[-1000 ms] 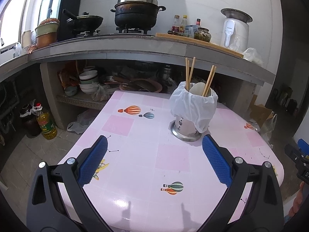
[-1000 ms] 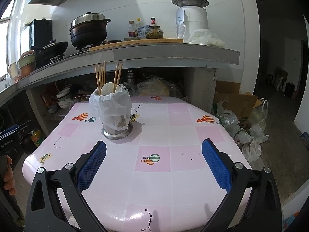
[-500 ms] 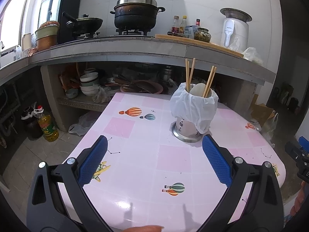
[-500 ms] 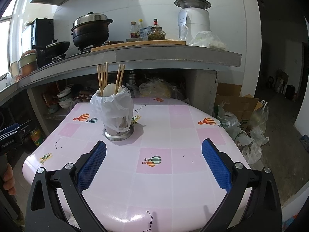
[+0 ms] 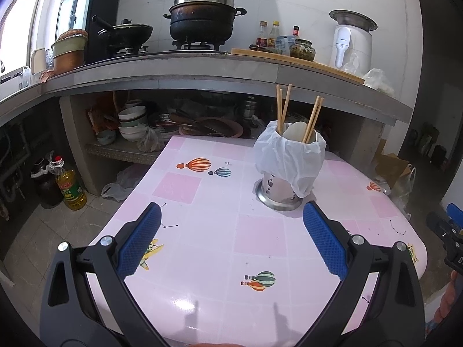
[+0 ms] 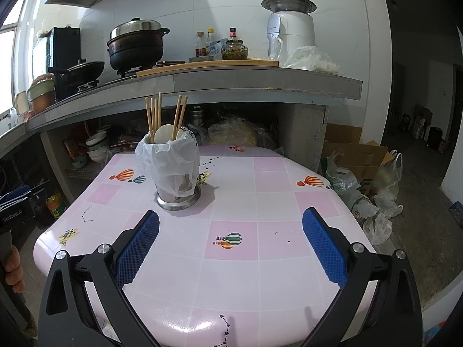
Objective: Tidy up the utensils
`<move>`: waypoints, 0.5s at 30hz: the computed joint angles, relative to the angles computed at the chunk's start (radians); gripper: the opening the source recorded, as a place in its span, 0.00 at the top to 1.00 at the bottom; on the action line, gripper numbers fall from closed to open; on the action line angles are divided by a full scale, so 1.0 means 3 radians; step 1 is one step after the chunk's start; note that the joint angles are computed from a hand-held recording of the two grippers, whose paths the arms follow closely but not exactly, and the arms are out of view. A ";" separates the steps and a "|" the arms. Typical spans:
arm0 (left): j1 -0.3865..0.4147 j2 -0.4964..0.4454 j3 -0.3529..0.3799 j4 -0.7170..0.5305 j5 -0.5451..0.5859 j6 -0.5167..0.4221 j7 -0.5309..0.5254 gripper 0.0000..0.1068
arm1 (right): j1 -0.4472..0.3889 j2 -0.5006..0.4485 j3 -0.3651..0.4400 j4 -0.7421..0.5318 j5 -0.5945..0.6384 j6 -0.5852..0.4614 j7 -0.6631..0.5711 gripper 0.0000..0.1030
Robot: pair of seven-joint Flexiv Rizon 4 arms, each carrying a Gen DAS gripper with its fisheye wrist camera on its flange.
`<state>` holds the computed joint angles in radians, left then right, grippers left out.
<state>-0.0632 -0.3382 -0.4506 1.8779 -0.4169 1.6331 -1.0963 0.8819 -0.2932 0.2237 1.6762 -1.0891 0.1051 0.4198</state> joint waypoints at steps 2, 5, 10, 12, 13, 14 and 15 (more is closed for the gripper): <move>-0.0007 0.0001 0.0008 -0.0001 0.0003 -0.0001 -0.0007 0.11 | -0.0002 -0.0004 -0.0001 -0.0003 0.0002 0.0006 -0.0004 0.06; -0.0003 0.0001 0.0002 0.0000 0.0004 -0.0001 -0.0006 0.11 | 0.0000 -0.0006 -0.0003 -0.0004 0.0001 0.0005 -0.0002 0.06; -0.0007 0.0002 0.0006 0.0001 0.0009 0.0002 -0.0012 0.11 | -0.0001 -0.0008 -0.0003 -0.0005 0.0004 0.0012 -0.0002 0.06; -0.0021 0.0006 0.0019 0.0004 0.0017 0.0007 -0.0021 0.11 | -0.0002 -0.0004 -0.0002 0.0001 0.0004 0.0012 -0.0001 0.06; -0.0013 0.0005 0.0009 0.0004 0.0016 0.0008 -0.0018 0.11 | -0.0002 -0.0004 -0.0002 0.0001 0.0004 0.0012 -0.0001 0.06; -0.0022 0.0006 0.0016 0.0005 0.0022 0.0011 -0.0024 0.11 | -0.0002 -0.0004 -0.0002 -0.0001 0.0004 0.0012 -0.0003 0.06; -0.0033 0.0005 0.0026 0.0000 0.0028 0.0008 -0.0030 0.11 | 0.0000 -0.0005 -0.0003 0.0000 0.0000 0.0009 0.0000 0.06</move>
<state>-0.0732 -0.3368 -0.4429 1.8779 -0.4086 1.6354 -1.1052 0.8820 -0.2946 0.2229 1.6763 -1.0891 0.1077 0.4198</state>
